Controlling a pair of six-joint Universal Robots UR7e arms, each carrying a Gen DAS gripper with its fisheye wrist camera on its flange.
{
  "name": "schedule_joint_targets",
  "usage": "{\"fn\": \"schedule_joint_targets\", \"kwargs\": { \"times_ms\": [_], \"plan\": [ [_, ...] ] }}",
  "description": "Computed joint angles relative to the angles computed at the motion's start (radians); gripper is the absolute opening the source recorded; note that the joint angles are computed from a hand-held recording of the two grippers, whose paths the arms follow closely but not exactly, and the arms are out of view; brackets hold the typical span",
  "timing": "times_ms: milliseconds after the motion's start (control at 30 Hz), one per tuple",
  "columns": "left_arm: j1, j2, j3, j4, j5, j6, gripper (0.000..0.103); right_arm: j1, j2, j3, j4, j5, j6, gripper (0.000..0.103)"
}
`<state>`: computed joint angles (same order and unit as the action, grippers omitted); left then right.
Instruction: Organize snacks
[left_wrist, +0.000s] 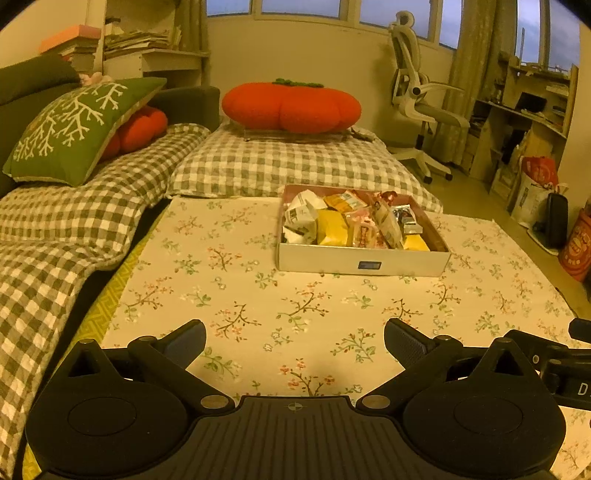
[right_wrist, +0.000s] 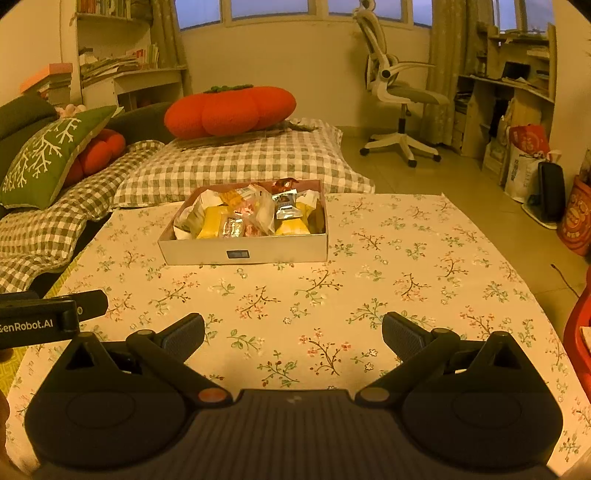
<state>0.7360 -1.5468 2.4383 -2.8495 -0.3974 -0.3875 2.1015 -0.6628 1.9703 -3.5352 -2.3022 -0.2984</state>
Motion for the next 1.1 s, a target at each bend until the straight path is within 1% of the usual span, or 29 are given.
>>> {"fn": "schedule_joint_targets", "kwargs": {
  "times_ms": [300, 500, 667, 900, 1100],
  "plan": [
    [-0.001, 0.008, -0.004, 0.016, 0.021, -0.024, 0.103, 0.001, 0.004, -0.008, 0.018, -0.010, -0.008, 0.102],
    [0.005, 0.002, -0.006, 0.028, 0.017, -0.034, 0.103, 0.003, 0.009, -0.016, 0.027, -0.015, -0.018, 0.102],
    [0.004, 0.010, -0.008, 0.033, 0.014, -0.031, 0.103, 0.002, 0.011, -0.021, 0.039, -0.018, -0.018, 0.102],
    [-0.002, 0.018, -0.001, 0.013, 0.035, -0.017, 0.103, 0.003, 0.014, -0.024, 0.043, -0.021, -0.023, 0.102],
    [-0.001, 0.012, -0.006, 0.049, 0.031, -0.037, 0.103, 0.002, 0.017, -0.026, 0.040, -0.021, -0.028, 0.102]
  ]
}}
